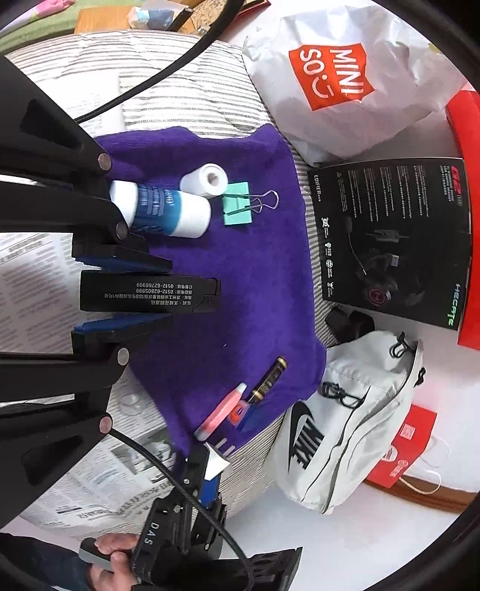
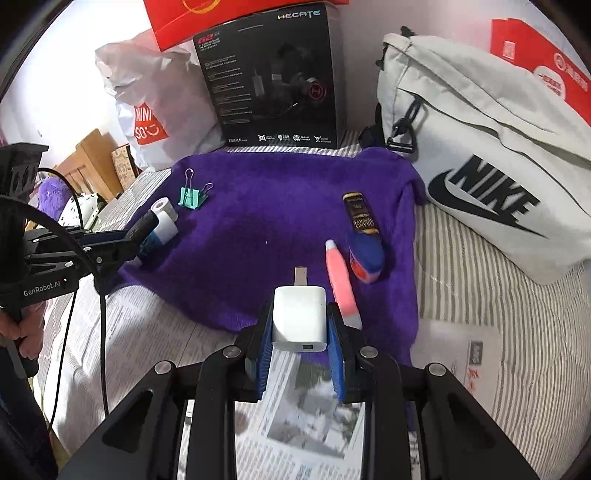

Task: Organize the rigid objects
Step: 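Lift and carry the black case and white charger onto the towel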

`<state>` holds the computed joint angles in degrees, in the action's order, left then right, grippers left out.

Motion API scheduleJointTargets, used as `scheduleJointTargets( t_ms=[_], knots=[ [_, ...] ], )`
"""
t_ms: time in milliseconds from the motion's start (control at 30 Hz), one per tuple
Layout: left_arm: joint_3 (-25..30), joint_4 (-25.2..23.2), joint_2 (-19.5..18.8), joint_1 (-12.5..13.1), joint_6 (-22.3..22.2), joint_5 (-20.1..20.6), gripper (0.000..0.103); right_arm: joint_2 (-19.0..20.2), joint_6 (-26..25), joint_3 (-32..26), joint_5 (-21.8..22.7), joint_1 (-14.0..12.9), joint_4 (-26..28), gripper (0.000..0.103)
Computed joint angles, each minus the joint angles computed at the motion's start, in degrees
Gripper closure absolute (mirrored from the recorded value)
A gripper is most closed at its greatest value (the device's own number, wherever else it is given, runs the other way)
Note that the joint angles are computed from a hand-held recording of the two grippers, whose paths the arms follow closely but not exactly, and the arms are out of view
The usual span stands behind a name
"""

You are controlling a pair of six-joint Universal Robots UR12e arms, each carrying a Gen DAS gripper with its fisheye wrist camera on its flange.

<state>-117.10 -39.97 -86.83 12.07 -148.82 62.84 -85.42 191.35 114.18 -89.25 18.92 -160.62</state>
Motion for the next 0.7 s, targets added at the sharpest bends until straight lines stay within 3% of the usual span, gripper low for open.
scheduleJointTargets(
  t_ms=[700],
  knots=[
    [6.05,-1.77,-6.6,-2.09,-1.94,1.0,0.082,5.82,-3.35,-5.54,2.21,-0.72,6.05,0.076]
  ],
)
